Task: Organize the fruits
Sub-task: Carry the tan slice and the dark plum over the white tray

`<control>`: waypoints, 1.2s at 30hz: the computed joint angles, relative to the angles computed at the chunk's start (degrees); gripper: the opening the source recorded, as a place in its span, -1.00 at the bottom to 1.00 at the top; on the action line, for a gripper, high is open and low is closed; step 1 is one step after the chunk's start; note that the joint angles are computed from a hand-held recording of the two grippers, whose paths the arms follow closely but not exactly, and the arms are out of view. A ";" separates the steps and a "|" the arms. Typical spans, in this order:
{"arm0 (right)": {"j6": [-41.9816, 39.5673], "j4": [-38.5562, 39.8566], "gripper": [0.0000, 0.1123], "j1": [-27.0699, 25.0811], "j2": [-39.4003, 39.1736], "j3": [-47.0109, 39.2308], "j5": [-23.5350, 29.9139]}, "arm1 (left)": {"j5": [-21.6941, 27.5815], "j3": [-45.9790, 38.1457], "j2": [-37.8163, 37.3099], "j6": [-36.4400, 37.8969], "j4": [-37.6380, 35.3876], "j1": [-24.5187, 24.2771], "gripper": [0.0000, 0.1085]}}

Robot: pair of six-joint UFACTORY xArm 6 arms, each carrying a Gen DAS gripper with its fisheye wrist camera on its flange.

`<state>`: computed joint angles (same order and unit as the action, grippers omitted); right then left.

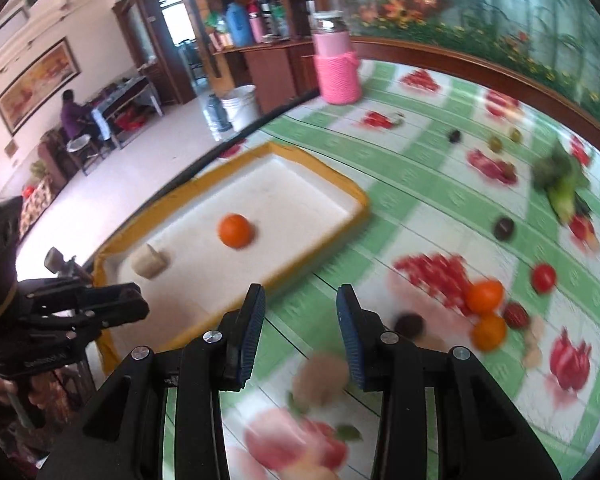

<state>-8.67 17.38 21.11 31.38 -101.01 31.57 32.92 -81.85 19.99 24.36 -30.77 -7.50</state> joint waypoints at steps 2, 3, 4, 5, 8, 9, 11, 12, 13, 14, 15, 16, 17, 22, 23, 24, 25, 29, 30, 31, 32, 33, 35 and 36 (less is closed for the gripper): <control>0.64 -1.59 -0.36 0.92 4.45 -6.73 2.72 | 0.31 -0.36 0.73 -1.33 0.49 1.02 -0.55; 0.99 -1.98 -0.36 1.06 5.86 -8.90 4.04 | 0.70 -0.56 1.03 -1.74 0.35 1.41 -0.55; 1.41 -2.31 -0.36 1.24 6.41 -9.75 4.62 | 1.04 -0.62 1.19 -1.78 -0.03 1.74 -0.55; 1.47 -2.22 -0.36 1.31 6.33 -9.67 4.70 | 1.17 -0.34 0.97 -1.34 -0.49 2.04 -0.55; -1.64 -0.23 -0.31 0.79 2.50 -3.99 4.84 | 0.34 1.17 -0.47 1.15 -2.13 2.01 -0.55; -3.84 0.72 -0.15 0.45 0.22 -0.37 4.74 | 0.24 1.71 -1.13 2.36 -3.08 1.93 -0.55; -5.17 -0.30 0.04 0.07 -3.92 7.15 3.60 | 0.54 2.54 -2.36 4.86 -5.46 1.87 -0.55; -4.87 -1.28 0.11 -0.05 -5.33 10.27 3.19 | 0.67 2.75 -2.70 5.48 -6.20 1.69 -0.55; -5.11 -1.44 0.11 -0.12 -6.18 12.56 3.18 | 0.99 2.77 -2.89 6.20 -7.02 1.69 -0.55; -4.97 -1.72 0.11 -0.07 -6.59 14.26 2.90 | 1.27 2.75 -3.02 6.59 -7.55 1.56 -0.55; -4.75 -1.86 0.11 0.04 -6.94 15.52 2.20 | 1.55 2.66 -3.05 6.81 -7.90 1.39 -0.55; -4.77 -1.42 0.09 0.18 -7.14 16.76 0.88 | 2.00 2.23 -2.80 7.00 -8.13 1.33 -0.55; -4.88 -0.73 0.08 0.35 -7.26 18.10 -1.33 | 2.31 1.93 -2.62 6.90 -8.14 1.19 -0.55; 1.34 -6.58 -0.39 0.58 -7.41 19.87 -5.53 | 2.73 1.86 -2.78 6.41 -7.81 0.75 -0.55; 2.51 -8.00 -0.39 0.56 -7.87 20.23 -5.74 | 2.66 2.07 -2.96 6.46 -7.82 0.75 -0.55; 2.28 -8.13 -0.39 0.35 -8.01 20.04 -5.64 | 2.66 2.08 -2.96 6.55 -7.89 0.75 -0.55; 2.11 -8.17 -0.39 0.27 -8.42 20.09 -5.48 | 2.57 2.11 -2.98 6.34 -7.71 0.72 -0.55; 2.67 -9.26 -0.39 -0.06 -9.07 18.10 -5.58 | 2.19 2.26 -3.01 5.58 -7.17 0.91 -0.55; 2.26 -8.48 -0.39 -0.13 -8.52 16.39 -5.35 | 2.26 2.08 -2.83 5.38 -7.21 1.05 -0.55; 1.91 -7.71 -0.39 -0.16 -7.56 14.02 -5.02 | 2.30 1.93 -2.65 5.26 -7.28 1.25 -0.55; 1.53 -7.02 -0.39 -0.07 -6.70 12.19 -4.77 | 2.25 1.73 -2.39 5.10 -7.19 1.41 -0.55; 0.71 -5.77 -0.39 0.05 -5.19 9.17 -3.97 | 2.22 1.47 -2.11 4.82 -6.86 1.50 -0.55; -0.78 -3.73 -0.39 0.39 -1.42 2.37 -2.08 | 2.16 0.90 -1.47 4.10 -6.18 1.73 -0.55; -1.05 -3.56 -0.39 0.63 0.21 -0.30 -1.17 | 2.18 0.53 -1.06 3.80 -5.93 1.84 -0.55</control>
<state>-9.71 13.81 21.74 31.58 -101.31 30.39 35.10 -81.32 18.94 28.16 -36.70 -5.66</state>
